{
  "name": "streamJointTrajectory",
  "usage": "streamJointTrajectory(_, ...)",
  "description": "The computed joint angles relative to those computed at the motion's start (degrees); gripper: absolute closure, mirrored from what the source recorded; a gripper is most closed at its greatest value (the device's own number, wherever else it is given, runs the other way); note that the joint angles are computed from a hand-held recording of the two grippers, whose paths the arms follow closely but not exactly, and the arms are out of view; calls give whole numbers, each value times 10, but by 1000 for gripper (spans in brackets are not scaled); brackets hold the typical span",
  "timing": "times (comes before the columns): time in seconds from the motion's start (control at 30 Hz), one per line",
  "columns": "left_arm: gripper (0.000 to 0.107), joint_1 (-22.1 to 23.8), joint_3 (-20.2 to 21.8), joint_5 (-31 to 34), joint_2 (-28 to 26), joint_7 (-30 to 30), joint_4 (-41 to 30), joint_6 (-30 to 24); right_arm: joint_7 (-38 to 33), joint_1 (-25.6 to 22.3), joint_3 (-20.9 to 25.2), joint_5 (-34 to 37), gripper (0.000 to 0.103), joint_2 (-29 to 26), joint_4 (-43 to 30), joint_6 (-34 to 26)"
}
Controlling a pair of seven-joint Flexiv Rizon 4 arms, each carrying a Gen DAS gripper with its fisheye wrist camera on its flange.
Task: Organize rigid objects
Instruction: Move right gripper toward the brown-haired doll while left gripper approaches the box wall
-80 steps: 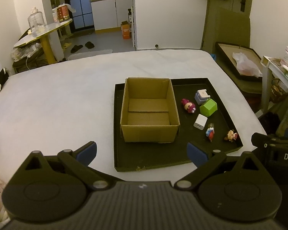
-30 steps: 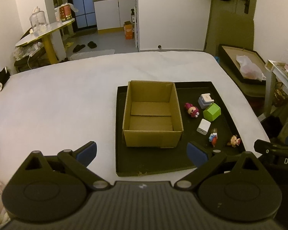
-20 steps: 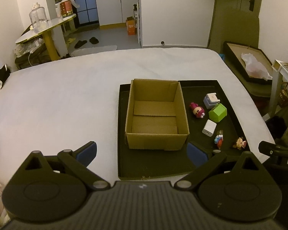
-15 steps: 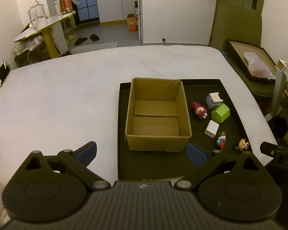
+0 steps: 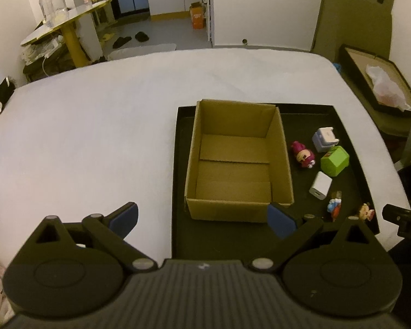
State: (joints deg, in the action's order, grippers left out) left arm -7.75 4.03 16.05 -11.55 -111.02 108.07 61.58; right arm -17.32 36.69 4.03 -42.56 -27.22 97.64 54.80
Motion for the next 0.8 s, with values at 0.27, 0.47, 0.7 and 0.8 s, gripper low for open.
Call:
streamJointTrajectory(0.27, 7, 2, 5, -13, -34, -7, -22, -2, -28, -7, 2, 44, 0, -33, -32, -17)
streamJointTrajectory(0.47, 8, -1, 13, -14, -65, -14, -47, -9, -40, -10, -2, 71, 0, -57, -56, -29)
streamJointTrajectory(0.7, 9, -5, 20, -25, -106, -15, -77, -17, -63, -20, 1, 113, 10, -85, -82, -29)
streamJointTrajectory(0.8, 10, -9, 26, -26, -121, -18, -87, -14, -53, -26, 0, 135, 27, -91, -80, -16)
